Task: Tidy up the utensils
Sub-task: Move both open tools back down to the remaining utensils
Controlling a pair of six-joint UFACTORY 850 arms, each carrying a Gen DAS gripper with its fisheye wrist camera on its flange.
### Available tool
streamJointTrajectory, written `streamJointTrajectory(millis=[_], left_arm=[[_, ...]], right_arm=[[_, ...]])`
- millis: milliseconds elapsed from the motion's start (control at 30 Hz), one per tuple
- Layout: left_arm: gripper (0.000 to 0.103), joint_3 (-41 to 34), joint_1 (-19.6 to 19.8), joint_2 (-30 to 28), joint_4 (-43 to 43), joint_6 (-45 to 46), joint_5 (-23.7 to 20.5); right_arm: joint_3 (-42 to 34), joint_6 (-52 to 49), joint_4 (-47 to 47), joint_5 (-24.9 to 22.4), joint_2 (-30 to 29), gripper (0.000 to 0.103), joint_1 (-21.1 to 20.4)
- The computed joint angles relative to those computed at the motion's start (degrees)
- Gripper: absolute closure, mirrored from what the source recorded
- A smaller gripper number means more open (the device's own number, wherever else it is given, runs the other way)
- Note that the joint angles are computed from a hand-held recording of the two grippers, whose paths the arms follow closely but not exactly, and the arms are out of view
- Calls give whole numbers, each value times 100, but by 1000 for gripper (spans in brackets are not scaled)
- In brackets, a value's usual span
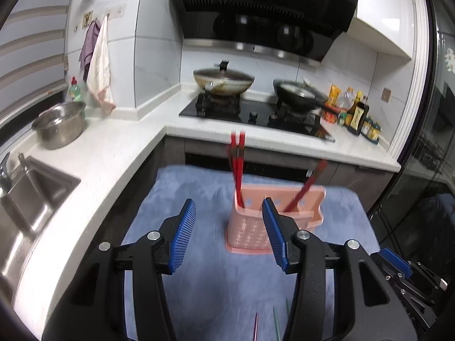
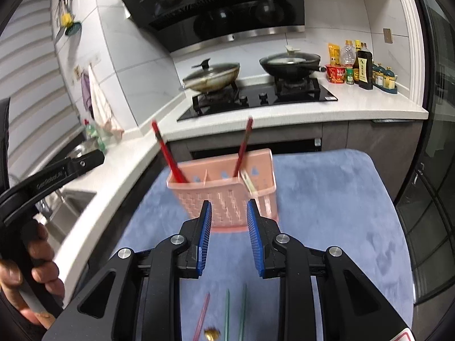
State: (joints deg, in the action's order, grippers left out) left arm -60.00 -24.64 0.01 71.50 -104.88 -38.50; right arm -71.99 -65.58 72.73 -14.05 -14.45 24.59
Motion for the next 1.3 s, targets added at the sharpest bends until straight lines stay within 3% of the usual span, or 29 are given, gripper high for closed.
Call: streamJointTrajectory(millis=[233, 633, 833, 967, 1300], left_arm=[[56, 623, -403, 170, -380, -134, -233], [56, 1530, -1010, 250, -1283, -249, 46], [56, 1820, -1294, 200, -1642, -271, 171], [50, 1916, -1440, 175, -1749, -315, 170], [46, 2091, -1643, 169, -1892, -402, 332]], right_arm=[[1030, 129, -387, 109, 486, 77, -9], [2318, 1067, -1650, 504, 933, 77, 240], [2629, 1221, -1733, 448, 960, 77, 277], [2750, 1247, -1766, 471, 938, 77, 322], [2884, 968, -1485, 401, 913, 77, 376]])
